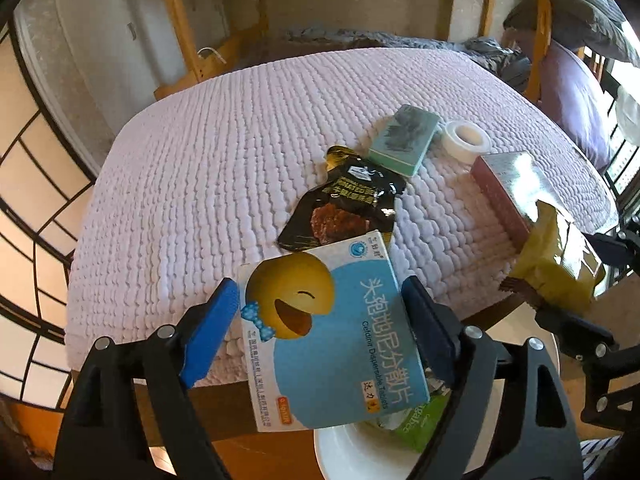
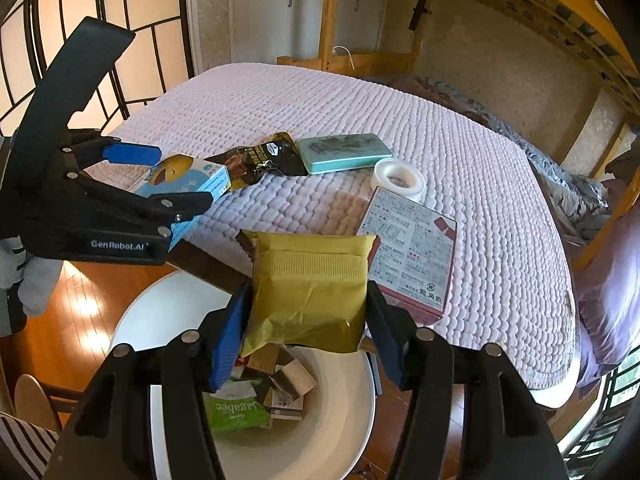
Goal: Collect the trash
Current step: 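Carry the blue box and yellow pouch over the white bin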
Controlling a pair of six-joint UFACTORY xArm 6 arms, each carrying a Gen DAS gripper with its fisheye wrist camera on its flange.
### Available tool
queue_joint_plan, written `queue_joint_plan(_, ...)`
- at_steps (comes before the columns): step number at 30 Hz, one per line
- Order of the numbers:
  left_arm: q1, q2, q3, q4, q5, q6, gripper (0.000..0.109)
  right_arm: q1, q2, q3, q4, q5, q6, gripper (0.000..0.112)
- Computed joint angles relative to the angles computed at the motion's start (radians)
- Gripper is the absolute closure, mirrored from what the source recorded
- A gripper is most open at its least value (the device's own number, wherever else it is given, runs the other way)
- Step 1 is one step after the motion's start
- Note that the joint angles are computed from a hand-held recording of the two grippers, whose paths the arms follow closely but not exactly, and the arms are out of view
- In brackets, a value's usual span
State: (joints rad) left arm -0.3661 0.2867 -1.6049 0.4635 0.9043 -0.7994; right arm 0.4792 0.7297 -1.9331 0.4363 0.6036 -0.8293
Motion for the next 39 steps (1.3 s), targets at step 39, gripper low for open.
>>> queue_joint_plan(39, -0.038, -0.159, 0.183, -0.204, -0.077, -0.021, 0.028, -0.036, -0.071, 0.098, 0.023, 0.050, -0.075, 0.056)
